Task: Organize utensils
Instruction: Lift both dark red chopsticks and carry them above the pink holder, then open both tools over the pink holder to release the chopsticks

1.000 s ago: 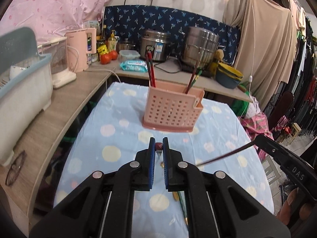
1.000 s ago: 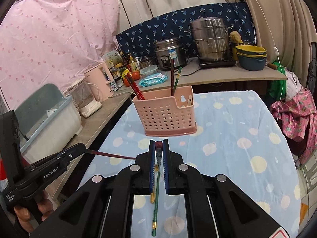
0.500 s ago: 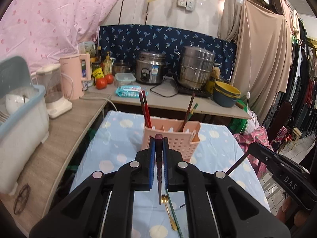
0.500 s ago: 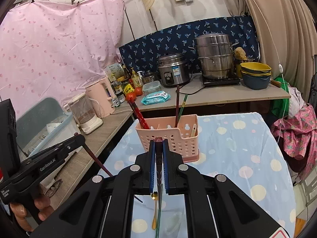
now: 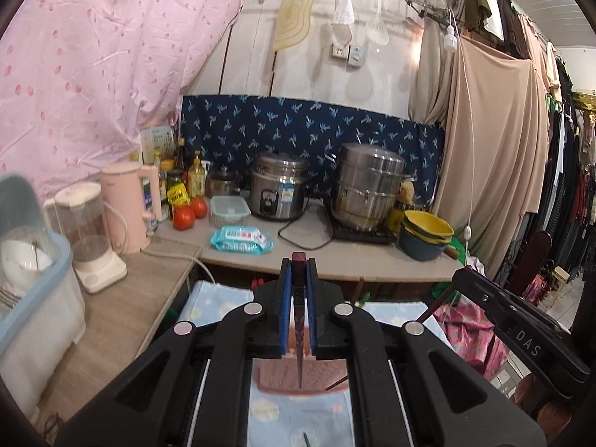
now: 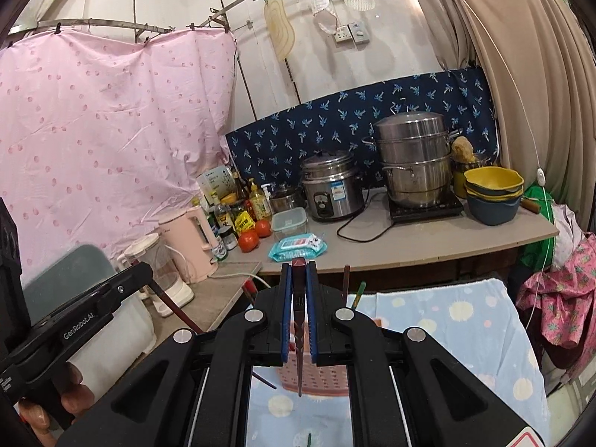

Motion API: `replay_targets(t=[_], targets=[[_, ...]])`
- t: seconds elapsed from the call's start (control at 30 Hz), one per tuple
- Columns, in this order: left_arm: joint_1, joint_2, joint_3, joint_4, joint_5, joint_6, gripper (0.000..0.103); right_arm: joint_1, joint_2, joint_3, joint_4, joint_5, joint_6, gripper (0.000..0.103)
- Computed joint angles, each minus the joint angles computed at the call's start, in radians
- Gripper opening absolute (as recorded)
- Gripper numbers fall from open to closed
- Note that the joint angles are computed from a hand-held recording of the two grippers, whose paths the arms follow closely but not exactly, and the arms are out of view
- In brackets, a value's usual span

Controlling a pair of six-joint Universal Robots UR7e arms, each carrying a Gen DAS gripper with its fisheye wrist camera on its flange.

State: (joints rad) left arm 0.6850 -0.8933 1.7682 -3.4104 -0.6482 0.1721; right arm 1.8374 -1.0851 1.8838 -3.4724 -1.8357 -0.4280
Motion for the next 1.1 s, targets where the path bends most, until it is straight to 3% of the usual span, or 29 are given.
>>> replay_targets(t=[0.13,0.3,0.67,1.1], targets=[[0.014,0.040,-0.085,-0.052,-0.018,0.089,0.007,0.003,0.037,-0.087,0.013,0.014,0.007,0.007],[0.044,0.078,-0.153,-0.022,-0.032,0.100,0.007,-0.002,0.088,-0.175,0.042,0.002,0.004,0.007],[0.122,0.140,-0.186,0.092,-0.041,0.011,0.007,-0.048,0.189,-0.237,0.131,-0.058,-0.013,0.007],[0.169,0.164,-0.213,0.166,-0.063,-0.043,0.007,-0.080,0.250,-0.269,0.173,-0.083,-0.004,0.007]])
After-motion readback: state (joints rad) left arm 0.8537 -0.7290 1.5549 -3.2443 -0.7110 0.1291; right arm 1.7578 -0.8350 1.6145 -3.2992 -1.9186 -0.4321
